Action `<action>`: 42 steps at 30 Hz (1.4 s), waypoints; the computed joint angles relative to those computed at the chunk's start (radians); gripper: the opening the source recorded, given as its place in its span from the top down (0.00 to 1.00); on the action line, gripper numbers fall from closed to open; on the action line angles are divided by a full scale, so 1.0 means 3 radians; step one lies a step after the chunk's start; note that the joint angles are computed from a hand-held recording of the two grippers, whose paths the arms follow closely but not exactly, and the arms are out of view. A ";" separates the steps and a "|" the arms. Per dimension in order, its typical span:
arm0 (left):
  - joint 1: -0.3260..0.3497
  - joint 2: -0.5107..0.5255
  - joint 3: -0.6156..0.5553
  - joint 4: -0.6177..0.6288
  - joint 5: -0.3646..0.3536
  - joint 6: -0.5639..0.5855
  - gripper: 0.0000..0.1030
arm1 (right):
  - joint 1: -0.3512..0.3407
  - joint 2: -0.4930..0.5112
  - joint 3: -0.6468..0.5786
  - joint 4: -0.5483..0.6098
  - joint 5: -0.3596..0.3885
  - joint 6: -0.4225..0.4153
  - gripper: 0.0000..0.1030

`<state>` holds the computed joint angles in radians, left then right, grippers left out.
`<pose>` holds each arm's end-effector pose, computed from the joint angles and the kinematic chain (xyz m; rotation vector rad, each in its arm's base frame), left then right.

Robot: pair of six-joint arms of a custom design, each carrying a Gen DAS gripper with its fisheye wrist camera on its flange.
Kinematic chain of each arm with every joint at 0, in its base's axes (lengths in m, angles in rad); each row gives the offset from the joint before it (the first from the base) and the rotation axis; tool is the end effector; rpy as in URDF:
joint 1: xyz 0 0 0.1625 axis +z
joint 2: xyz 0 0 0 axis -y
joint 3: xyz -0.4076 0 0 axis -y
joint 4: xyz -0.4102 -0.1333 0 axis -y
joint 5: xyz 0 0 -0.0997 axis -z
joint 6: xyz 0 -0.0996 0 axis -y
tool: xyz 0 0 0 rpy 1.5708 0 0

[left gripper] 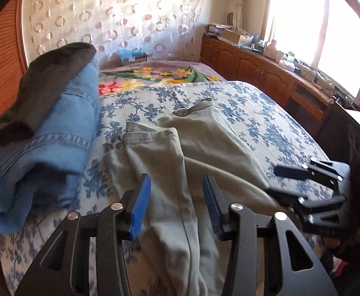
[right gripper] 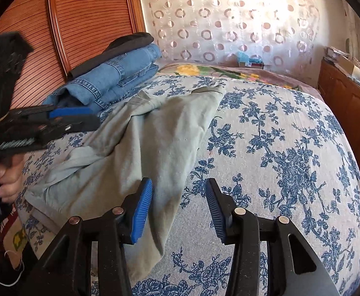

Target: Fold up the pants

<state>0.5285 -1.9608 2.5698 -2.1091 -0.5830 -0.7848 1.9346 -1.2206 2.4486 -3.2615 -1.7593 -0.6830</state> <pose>-0.1301 -0.3266 0.2431 0.3416 2.2947 -0.9386 0.2532 -0.3429 0.1160 1.3555 -2.4746 0.6137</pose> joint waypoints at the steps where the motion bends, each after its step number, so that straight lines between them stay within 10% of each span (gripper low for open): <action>1: 0.0058 0.0089 -0.0031 -0.0108 0.0000 0.0105 0.58 | -0.0003 0.0005 0.0002 -0.0011 0.0002 -0.0008 0.55; 14: 0.0596 0.0925 -0.0452 -0.0543 -0.0050 0.0723 0.76 | -0.0079 -0.0016 0.0040 -0.0090 0.0105 0.0019 0.55; 20: 0.0498 0.0678 -0.0339 -0.0430 0.0101 0.0598 0.93 | -0.0091 -0.0024 0.0058 -0.0114 0.0117 -0.0005 0.55; 32: 0.0318 0.0054 -0.0210 0.0063 0.0349 0.0247 0.93 | 0.0047 -0.0035 -0.0329 0.0342 0.0004 0.0082 0.55; 42: 0.0335 -0.0010 -0.0167 -0.0015 0.0382 0.0274 0.93 | 0.0184 0.0639 -0.1073 0.0603 -0.0099 0.0208 0.55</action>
<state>0.6291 -1.9638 2.5197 -2.1137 -0.4686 -0.7025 1.9898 -1.0289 2.1267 -3.0807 -1.7889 -0.6207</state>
